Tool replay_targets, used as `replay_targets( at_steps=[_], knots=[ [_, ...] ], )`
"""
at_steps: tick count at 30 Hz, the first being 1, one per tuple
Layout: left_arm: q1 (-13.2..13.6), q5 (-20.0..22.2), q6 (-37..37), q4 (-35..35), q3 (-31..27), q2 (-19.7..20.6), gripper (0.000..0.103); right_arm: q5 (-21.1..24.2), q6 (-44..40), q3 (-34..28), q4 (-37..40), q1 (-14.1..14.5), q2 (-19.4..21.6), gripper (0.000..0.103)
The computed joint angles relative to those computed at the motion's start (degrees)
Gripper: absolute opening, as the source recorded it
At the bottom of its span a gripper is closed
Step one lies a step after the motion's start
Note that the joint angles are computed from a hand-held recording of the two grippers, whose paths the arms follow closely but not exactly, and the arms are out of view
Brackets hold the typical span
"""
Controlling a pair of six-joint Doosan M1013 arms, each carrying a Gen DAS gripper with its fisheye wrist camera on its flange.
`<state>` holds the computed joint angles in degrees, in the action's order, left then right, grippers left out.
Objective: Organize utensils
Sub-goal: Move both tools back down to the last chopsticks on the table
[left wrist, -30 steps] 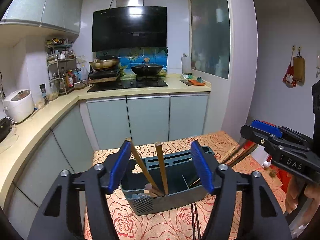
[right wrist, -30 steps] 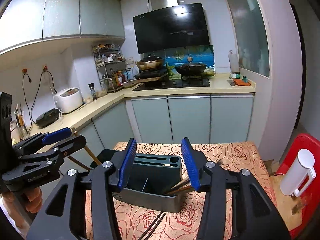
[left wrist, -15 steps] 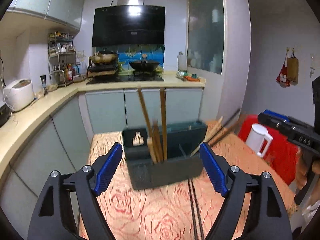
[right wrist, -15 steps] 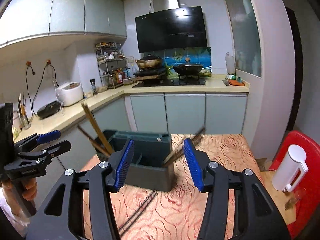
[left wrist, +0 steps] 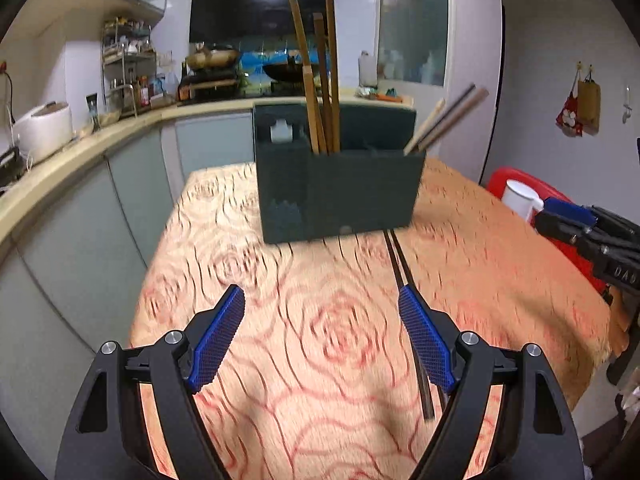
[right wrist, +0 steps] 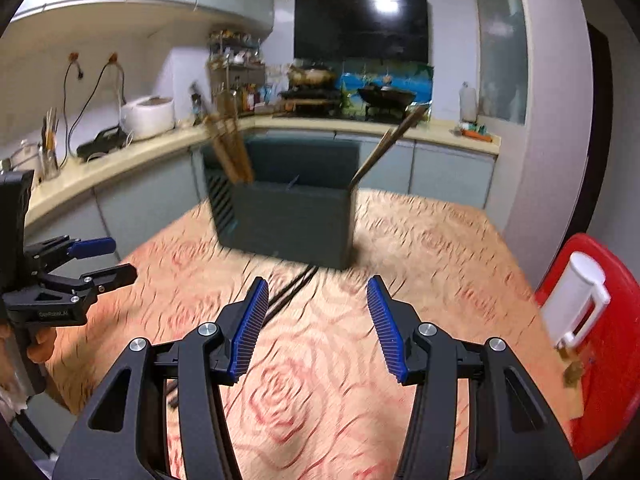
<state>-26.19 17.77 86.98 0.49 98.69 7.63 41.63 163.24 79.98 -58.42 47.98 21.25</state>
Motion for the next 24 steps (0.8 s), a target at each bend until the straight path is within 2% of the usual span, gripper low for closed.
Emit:
replay_targets(
  at_steps=[7, 11, 14, 18, 22, 24],
  knots=[
    [-0.46, -0.66, -6.99, 4.92, 3.06, -0.62, 0.077, -2.35, -5.86, 0.06, 7.8, 1.47, 2.29, 0.05],
    [-1.03, 0.02, -13.24, 12.58, 3.15, -0.23, 0.077, -3.68, -10.35, -0.67, 12.37, 2.15, 3.57, 0.05],
    [-0.93, -0.62, -14.2, 13.29, 3.35, -0.45, 0.077, -3.9, -12.61, -1.16, 13.83, 2.87, 4.38, 0.05],
    [-0.87, -0.69, -15.74, 14.83, 3.36, -0.55, 0.077, -3.46, -16.68, -2.6, 16.82, 3.4, 5.66, 0.05],
    [-0.78, -0.68, -14.69, 13.74, 3.4, -0.62, 0.077, 0.97, -17.22, -4.47, 14.92, 4.36, 7.28, 0.05],
    [-0.94, -0.78, -14.64, 14.16, 3.48, -0.67, 0.077, 0.63, -15.84, -4.1, 14.46, 4.27, 7.15, 0.05]
  ],
)
